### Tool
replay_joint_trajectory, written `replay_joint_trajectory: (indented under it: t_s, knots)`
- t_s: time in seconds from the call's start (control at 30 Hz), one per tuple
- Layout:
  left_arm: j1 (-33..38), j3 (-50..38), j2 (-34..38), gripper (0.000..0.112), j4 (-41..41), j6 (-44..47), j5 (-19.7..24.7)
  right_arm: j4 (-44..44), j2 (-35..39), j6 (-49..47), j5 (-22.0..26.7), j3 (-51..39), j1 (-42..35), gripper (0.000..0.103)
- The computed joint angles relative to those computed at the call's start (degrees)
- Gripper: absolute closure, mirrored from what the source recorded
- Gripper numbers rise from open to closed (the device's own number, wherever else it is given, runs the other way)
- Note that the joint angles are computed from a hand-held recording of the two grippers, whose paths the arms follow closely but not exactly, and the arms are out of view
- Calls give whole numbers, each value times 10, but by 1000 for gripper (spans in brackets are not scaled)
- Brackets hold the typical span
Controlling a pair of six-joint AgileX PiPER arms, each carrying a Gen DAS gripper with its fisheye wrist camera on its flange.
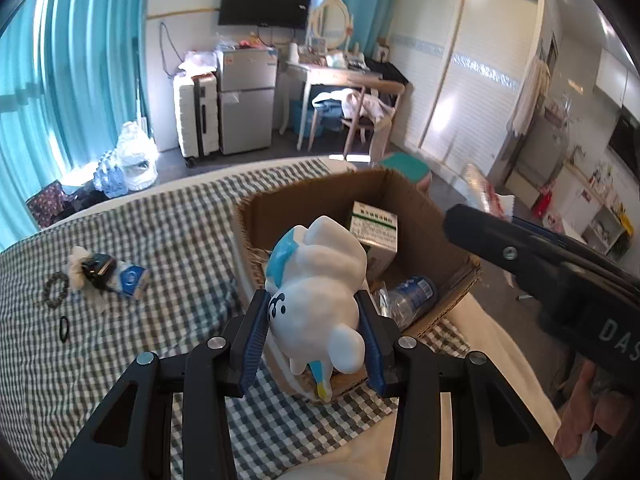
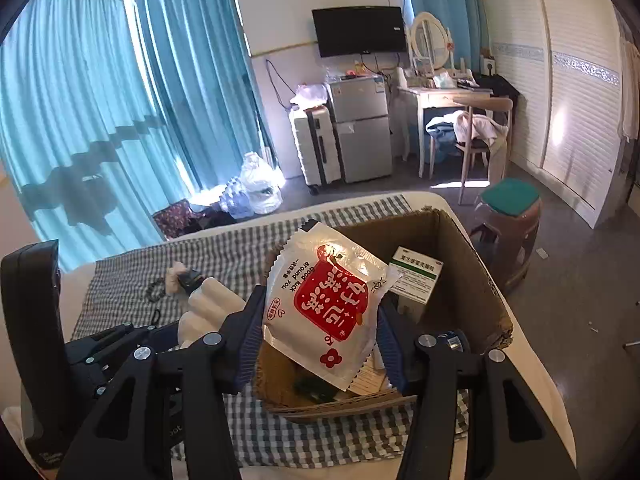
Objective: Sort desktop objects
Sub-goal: 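Carry the plush toy and snack packet into the cardboard box and release them, then withdraw both grippers from the box back over the bedspread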
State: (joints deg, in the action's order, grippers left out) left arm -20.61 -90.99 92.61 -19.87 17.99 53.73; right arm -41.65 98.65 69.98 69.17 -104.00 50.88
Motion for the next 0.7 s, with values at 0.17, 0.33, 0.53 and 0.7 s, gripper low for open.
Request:
replay_joint_trajectory:
  t_s: [0.17,0.33,0.53,0.7]
  knots:
    - [-26,-8,47,66,-5,4,-16,46,-21,8,-72,91,-69,50]
    - [-12,8,36,22,-33,40,-54,34,-26,57,-102,137,-96,13]
    - [59,46,-3,17,-33,42,-72,-75,-37,183,-98,150,-55,13]
    - [141,118,-59,12,34,-15,-132,-232,-18,299,-86,121,32,7]
